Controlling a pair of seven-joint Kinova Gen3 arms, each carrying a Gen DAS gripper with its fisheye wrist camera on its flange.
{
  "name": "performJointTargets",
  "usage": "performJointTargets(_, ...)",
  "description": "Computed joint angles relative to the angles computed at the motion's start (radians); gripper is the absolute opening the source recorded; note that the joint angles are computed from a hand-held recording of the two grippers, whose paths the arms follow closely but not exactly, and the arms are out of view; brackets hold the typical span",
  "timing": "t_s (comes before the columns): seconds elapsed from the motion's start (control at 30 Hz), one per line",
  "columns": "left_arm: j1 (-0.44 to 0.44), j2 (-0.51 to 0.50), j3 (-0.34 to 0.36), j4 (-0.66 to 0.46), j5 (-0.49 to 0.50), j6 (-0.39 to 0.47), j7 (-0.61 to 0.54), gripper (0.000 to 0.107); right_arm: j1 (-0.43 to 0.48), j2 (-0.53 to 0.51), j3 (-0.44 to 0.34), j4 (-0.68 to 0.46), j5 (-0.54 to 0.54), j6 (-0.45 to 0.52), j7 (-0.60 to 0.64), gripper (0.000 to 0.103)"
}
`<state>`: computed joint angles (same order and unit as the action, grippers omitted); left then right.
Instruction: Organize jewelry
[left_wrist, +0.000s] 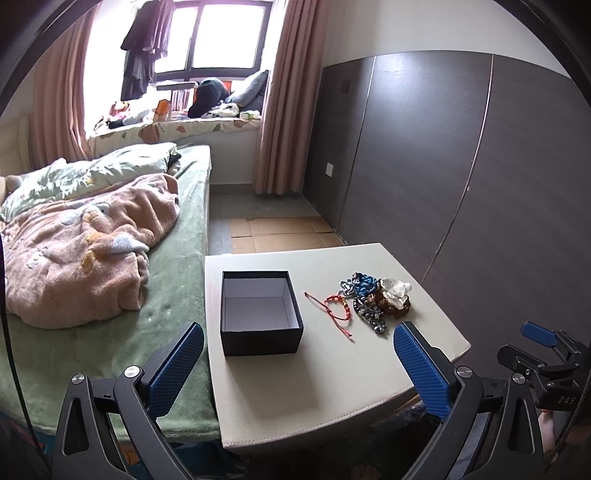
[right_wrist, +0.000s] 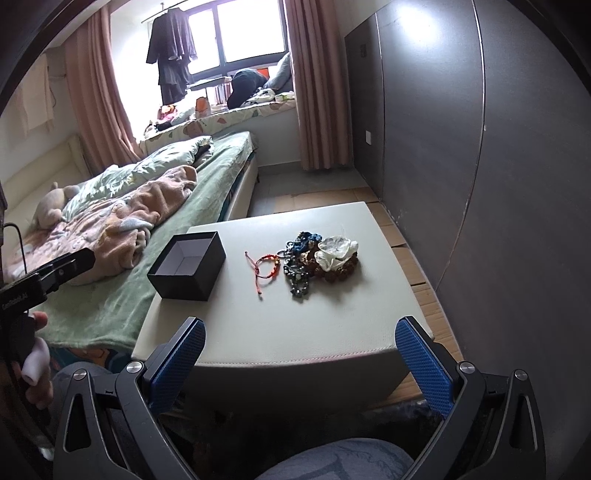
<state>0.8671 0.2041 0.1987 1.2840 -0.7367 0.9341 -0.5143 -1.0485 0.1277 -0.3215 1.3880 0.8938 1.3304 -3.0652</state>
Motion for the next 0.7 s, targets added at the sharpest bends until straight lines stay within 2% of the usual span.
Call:
performJointTargets(0.2, -0.007, 0.060, -0.005, -0.119, 0.058, 0.032, -0.132, 0.103, 0.063, -0.016, 0.018, -0.005, -0.050, -0.079, 0.034, 0.103)
performJointTargets(0.47, 0.005, 0.145, -0.052, -0.283, 0.151, 0.064, -0.299, 0.103, 0.151, -0.016, 0.046, -0.013, -0.143, -0.169, 0.088, 0.103)
performJointTargets(0.7, -0.005, 0.240, -0.085, -0.450, 0.277, 0.108, -0.443, 0.101, 0.247, -0.010, 0.086, -0.013, -0.260, -0.277, 0.157, 0.103)
